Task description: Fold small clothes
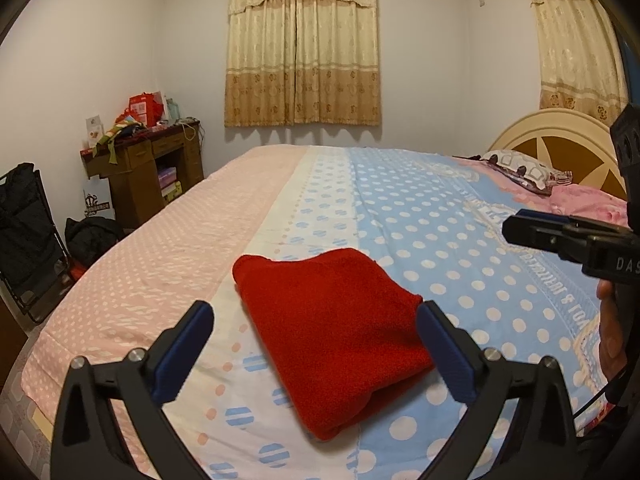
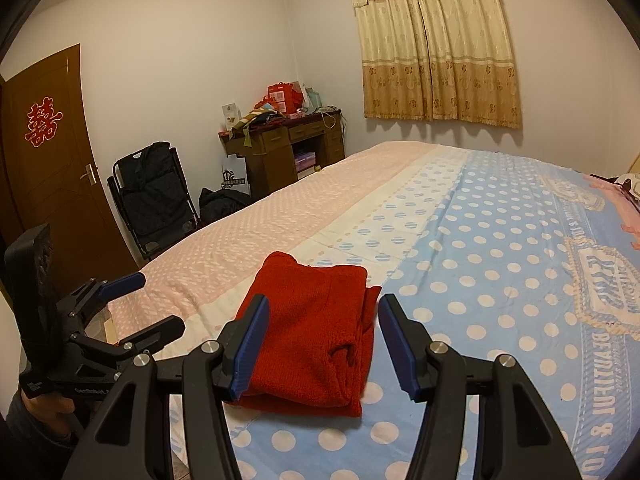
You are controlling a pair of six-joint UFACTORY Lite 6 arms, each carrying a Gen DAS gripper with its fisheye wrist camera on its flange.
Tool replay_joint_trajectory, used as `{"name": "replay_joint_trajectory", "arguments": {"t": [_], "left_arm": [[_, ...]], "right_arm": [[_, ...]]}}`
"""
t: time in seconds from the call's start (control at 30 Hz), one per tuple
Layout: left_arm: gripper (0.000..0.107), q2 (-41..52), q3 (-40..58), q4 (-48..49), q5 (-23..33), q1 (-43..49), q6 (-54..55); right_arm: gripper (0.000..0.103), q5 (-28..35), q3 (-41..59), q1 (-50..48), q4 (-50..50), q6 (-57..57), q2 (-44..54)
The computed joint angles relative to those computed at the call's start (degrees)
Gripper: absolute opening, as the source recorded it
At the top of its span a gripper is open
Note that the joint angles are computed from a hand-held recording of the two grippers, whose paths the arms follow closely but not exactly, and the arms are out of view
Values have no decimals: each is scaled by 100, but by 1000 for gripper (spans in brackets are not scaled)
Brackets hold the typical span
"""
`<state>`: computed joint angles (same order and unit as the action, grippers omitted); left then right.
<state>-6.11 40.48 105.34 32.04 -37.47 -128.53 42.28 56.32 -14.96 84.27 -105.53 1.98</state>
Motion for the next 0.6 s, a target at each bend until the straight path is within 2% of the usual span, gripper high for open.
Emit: {"name": "replay_joint_trajectory", "arguments": {"t": [0.2, 0.6], "left_arm": [[103, -64, 72, -322, 156, -51, 316], [103, -263, -71, -194, 297, 195, 41]], "right_arm": [[58, 70, -71, -64, 64, -100, -86], [58, 195, -401, -96, 186, -367, -566]]}}
